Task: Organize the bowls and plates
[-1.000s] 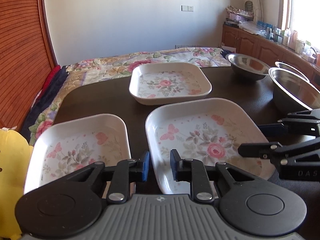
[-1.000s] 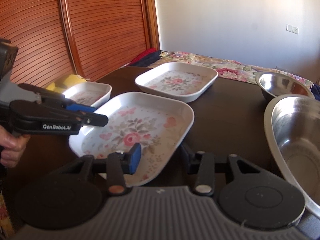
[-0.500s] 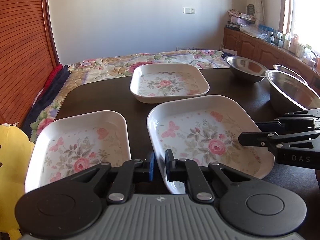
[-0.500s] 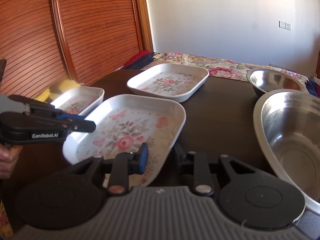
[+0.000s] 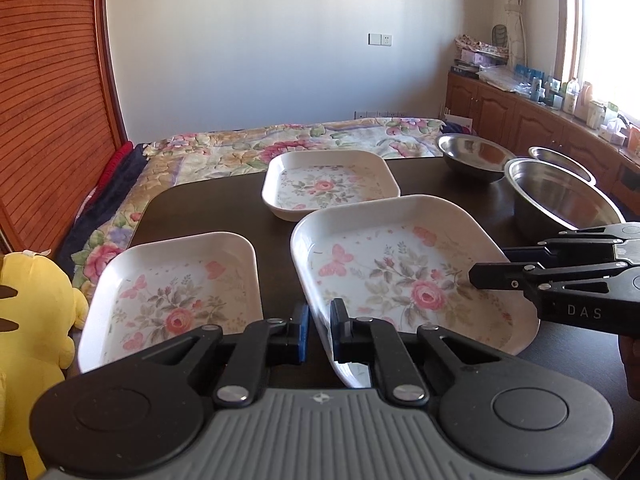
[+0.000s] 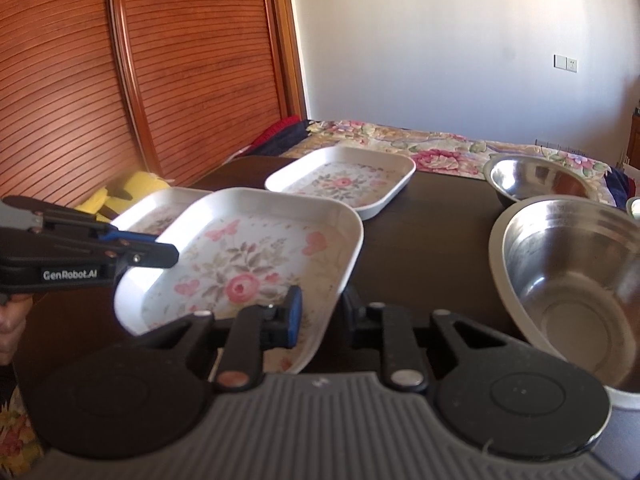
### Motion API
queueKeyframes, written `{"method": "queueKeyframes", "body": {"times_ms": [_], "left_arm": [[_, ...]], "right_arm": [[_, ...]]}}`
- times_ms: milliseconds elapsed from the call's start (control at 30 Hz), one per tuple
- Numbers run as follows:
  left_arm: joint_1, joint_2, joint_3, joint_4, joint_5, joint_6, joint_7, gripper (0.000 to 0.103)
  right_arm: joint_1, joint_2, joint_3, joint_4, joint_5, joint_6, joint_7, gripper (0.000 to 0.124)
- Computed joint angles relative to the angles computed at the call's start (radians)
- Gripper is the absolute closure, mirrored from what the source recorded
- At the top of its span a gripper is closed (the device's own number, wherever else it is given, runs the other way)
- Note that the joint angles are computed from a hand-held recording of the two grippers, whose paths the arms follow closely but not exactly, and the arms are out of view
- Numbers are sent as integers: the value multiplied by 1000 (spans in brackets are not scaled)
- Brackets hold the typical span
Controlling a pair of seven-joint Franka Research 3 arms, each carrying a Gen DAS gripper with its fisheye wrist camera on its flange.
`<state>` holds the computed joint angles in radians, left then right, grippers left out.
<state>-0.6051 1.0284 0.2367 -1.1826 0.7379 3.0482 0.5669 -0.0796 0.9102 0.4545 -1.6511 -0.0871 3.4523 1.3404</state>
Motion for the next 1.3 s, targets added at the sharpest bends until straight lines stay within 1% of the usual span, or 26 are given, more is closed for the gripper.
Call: {"method": "queueKeyframes", "body": {"times_ms": [167, 400, 500, 633, 733, 900, 1033, 1300], "left_arm": [[-77, -56, 95, -112, 40, 53, -103, 92], [-203, -103, 233, -249, 87, 122, -243, 92], [-257, -111, 292, -301, 83, 155, -279, 92], [-340, -114, 378, -368, 43, 196, -297, 92], [-387, -115, 422, -409, 7, 214, -288, 92], [-432, -117, 459, -454, -54, 227, -251, 92], [-446, -119, 464, -473, -103, 231, -211, 92], [-408, -114, 408, -457, -189, 210, -100, 92]], "right_arm": [[-21, -35, 11, -74, -25, 42, 19, 101], [-6, -88, -20, -180, -59, 91, 70, 100], [6, -111, -38, -222, -71, 110, 94, 100], [29, -146, -67, -274, -84, 138, 122, 100], [43, -163, -83, -299, -95, 152, 144, 100], [49, -179, -95, -328, -126, 159, 175, 100], [50, -180, -101, -329, -144, 160, 188, 100], [34, -172, -90, -326, -170, 146, 223, 100]]}}
